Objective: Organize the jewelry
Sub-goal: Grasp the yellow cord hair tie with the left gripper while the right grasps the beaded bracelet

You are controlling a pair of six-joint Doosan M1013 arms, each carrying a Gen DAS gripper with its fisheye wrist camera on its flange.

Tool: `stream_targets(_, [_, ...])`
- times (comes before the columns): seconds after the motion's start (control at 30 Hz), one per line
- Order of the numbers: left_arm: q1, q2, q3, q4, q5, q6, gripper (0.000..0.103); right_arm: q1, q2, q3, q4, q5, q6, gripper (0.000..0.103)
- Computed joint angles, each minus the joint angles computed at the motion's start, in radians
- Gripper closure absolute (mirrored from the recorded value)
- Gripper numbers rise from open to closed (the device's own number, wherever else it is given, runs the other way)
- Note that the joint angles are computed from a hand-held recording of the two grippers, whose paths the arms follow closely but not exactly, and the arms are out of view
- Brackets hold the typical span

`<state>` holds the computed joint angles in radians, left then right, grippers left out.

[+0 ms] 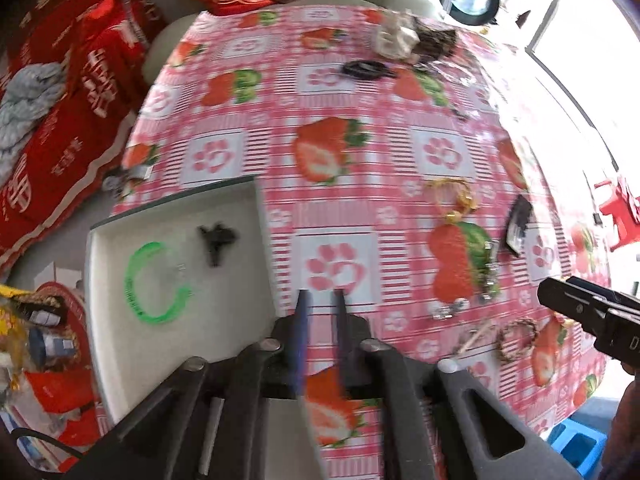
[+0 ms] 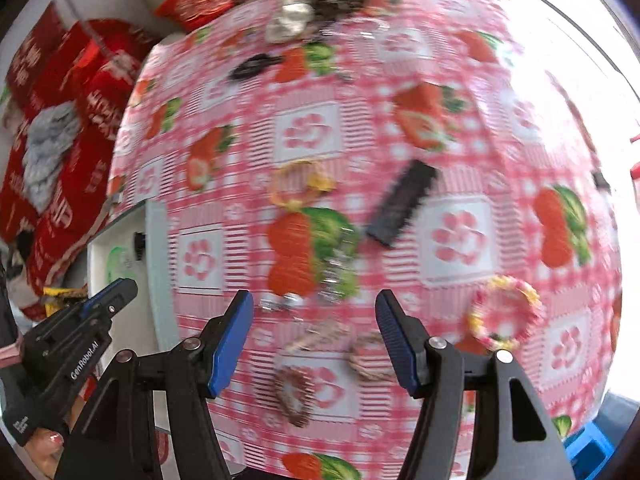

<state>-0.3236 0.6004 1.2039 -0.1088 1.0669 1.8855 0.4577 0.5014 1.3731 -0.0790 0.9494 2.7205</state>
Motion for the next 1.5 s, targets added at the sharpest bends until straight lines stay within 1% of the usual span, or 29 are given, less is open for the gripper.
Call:
stream_targets(0.03, [-0.007,-0.002,0.001,0.005,-0.003,-0.015,0.000,-0.002,-0.013,0.021,-0.008,0.000,0.020,0.036])
stream_targets(0.07, [-0.014,-0.017,0.021,0.006,-0.049,-0.026,0.000,-0.002,-0.022,0.035,-0.012,-0.002,0.032,0.036])
stream_targets(0.1, [-0.021,-0.020,0.024,0.010,-0.057,-0.014,0.000,-0.004,-0.033,0.053,-0.016,-0.003,0.047,0.036])
stream_targets(0.3, [-0.058,-0.013,0.016,0.046,-0.057,0.006,0.000,-0.015,-0.078,0.126,-0.023,-0.006,0.104,0.036])
stream_targets(0.33, [-0.061,-0.010,0.014,0.047,-0.055,0.004,0.000,-0.017,-0.085,0.137,-0.026,-0.005,0.113,0.032])
stream_targets(0.37, [-0.064,-0.004,0.007,0.040,-0.046,0.007,0.000,-0.018,-0.091,0.146,-0.029,-0.004,0.120,0.023])
stream_targets(0.4, [-0.065,0.000,0.001,0.036,-0.036,0.009,0.000,-0.020,-0.098,0.157,-0.033,-0.008,0.126,0.022])
stream_targets(0.57, [-0.079,0.032,-0.031,0.041,0.011,-0.004,0.000,-0.029,-0.128,0.204,-0.050,-0.003,0.162,0.022])
stream_targets(0.63, [-0.087,0.039,-0.035,0.064,0.010,-0.019,0.000,-0.035,-0.136,0.219,-0.047,0.001,0.167,0.022])
stream_targets(0.8, [-0.095,0.062,-0.059,0.075,0.025,-0.051,0.000,-0.045,-0.149,0.252,-0.045,0.024,0.170,0.022])
stream_targets(0.93, [-0.103,0.091,-0.093,0.099,0.039,-0.091,0.000,-0.052,-0.156,0.281,-0.032,0.032,0.165,0.022])
stream_targets(1.2, [-0.118,0.149,-0.159,0.140,0.056,-0.154,0.000,-0.062,-0.157,0.310,-0.023,0.049,0.139,0.022])
stream_targets(1.4, [-0.123,0.183,-0.199,0.149,0.071,-0.173,0.000,-0.071,-0.153,0.321,-0.020,0.057,0.114,0.022])
stream_targets(1.5, [-0.126,0.191,-0.206,0.146,0.068,-0.171,0.000,-0.076,-0.139,0.312,-0.017,0.064,0.089,0.022])
